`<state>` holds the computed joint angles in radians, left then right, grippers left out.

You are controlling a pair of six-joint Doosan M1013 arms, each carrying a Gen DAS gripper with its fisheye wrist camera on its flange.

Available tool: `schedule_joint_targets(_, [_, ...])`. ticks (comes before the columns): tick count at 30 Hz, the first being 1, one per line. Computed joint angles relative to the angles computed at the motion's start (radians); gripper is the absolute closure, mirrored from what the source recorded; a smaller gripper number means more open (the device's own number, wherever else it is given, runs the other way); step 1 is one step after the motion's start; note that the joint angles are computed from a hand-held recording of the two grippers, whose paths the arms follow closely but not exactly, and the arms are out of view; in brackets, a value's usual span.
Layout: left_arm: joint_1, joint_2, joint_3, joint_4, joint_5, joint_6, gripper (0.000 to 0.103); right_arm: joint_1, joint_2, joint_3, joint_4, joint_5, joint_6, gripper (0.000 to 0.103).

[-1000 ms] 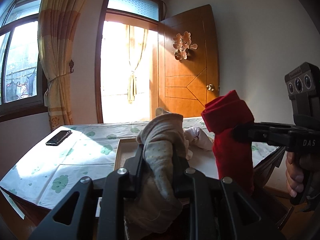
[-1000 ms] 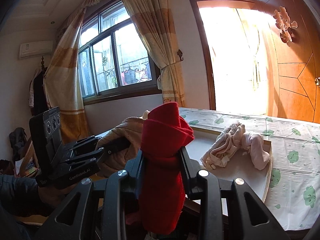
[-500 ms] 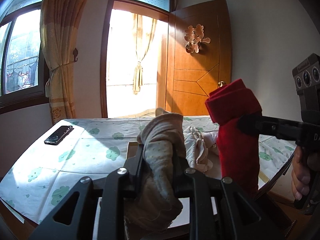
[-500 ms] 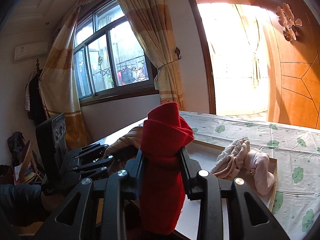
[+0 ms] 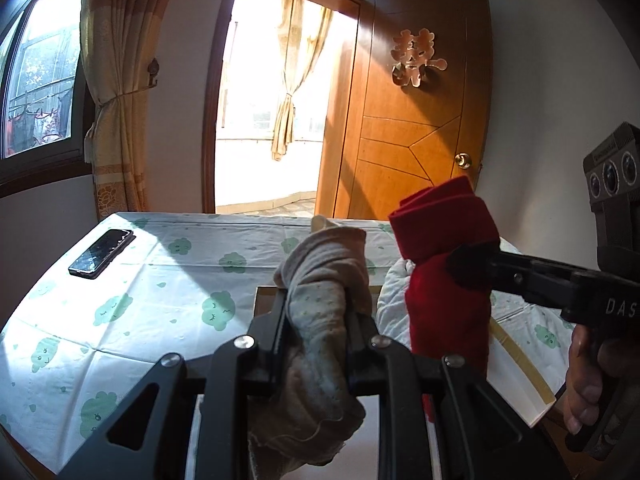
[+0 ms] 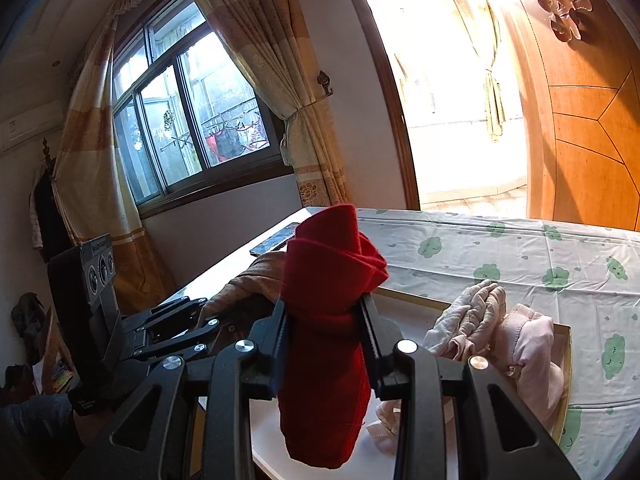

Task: Take underwear out of drawer
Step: 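Lower both underwear into the tray and open both grippers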

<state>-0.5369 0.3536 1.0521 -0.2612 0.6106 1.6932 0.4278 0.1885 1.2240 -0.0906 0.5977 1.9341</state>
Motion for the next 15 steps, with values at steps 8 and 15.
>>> schedule_joint_targets(8, [0.009,0.092,-0.149,0.013,0.154,-0.067,0.083,-0.022,0.065,-0.084,0.010,0.091,0.037,0.068])
schedule_joint_targets(15, [0.010,0.151,-0.246,0.039,0.252,-0.120,0.082,-0.038,0.131,-0.168,0.024,0.201,0.073,0.068])
